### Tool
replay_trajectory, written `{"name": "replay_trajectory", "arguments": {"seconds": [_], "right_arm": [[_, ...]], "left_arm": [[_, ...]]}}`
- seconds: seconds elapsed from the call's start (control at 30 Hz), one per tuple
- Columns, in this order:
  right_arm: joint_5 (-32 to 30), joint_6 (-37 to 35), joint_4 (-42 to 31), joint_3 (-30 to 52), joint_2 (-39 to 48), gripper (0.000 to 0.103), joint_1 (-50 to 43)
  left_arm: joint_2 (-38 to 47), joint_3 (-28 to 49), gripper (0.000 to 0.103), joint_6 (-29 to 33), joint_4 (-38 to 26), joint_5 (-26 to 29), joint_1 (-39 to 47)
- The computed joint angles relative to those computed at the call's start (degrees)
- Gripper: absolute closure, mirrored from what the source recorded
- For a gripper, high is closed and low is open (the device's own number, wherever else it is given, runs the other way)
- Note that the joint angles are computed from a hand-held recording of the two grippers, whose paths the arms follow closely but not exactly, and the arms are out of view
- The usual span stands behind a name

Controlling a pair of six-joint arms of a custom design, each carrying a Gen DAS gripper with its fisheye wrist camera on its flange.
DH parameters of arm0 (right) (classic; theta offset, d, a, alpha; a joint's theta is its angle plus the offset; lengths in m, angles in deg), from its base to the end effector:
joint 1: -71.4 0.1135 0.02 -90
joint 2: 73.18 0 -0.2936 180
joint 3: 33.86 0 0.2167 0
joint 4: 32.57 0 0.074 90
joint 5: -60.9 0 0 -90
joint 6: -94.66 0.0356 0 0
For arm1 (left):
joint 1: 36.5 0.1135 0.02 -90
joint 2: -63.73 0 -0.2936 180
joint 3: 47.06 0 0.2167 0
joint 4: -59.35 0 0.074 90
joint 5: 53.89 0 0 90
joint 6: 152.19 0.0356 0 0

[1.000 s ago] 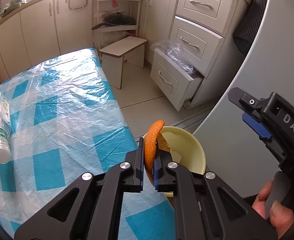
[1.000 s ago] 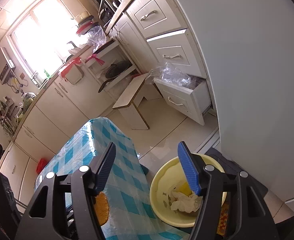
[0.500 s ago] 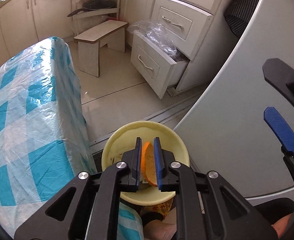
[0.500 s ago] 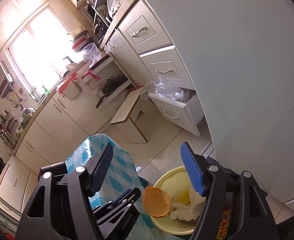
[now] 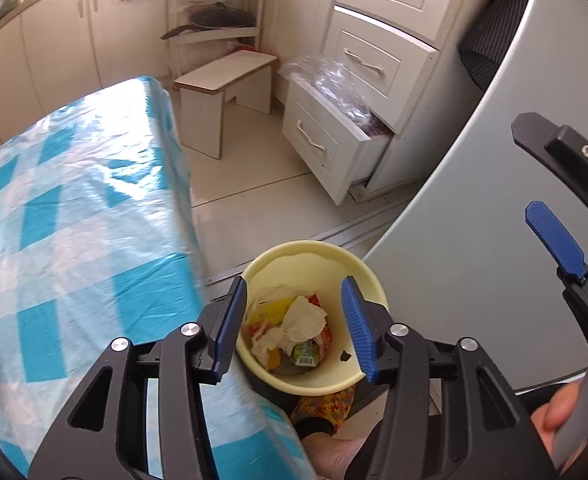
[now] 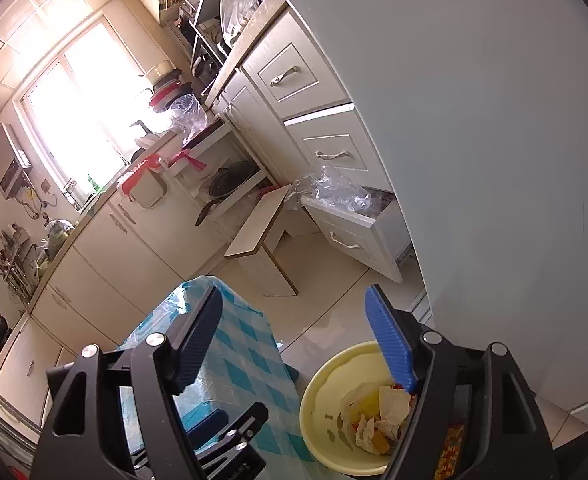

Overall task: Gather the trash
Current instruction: 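Open both tools over the yellow bucket to drop peel and tissue, then move both tools back over the table toward the bottle and peel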

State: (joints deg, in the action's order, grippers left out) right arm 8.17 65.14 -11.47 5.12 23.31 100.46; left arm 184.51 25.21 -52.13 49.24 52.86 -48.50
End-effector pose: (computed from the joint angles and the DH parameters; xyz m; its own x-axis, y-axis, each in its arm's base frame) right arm 0.2307 0.1035 0.1617 -0.2213 0.6692 -0.7093 0.4709 0.7103 0.5232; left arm 0.3599 -0.0870 0.1111 -0.7618 0.3329 -0.5557 0.4864 0.8605 -0.1513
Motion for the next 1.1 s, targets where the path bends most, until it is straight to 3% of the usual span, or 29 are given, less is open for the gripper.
{"name": "replay_trajectory", "arguments": {"seconds": [0.5, 1.1], "right_arm": [[1.2, -7.6, -6.5, 9.8, 3.6, 0.025, 5.8], [2.4, -20.5, -14.3, 24.3, 9.9, 0.022, 19.8]], "left_arm": [[-13.8, -10.6, 0.043, 8.5, -0.1, 1.8, 17.7], [-21.0, -10.3, 0.032, 18.9, -7.8, 12.4, 42.5]]}}
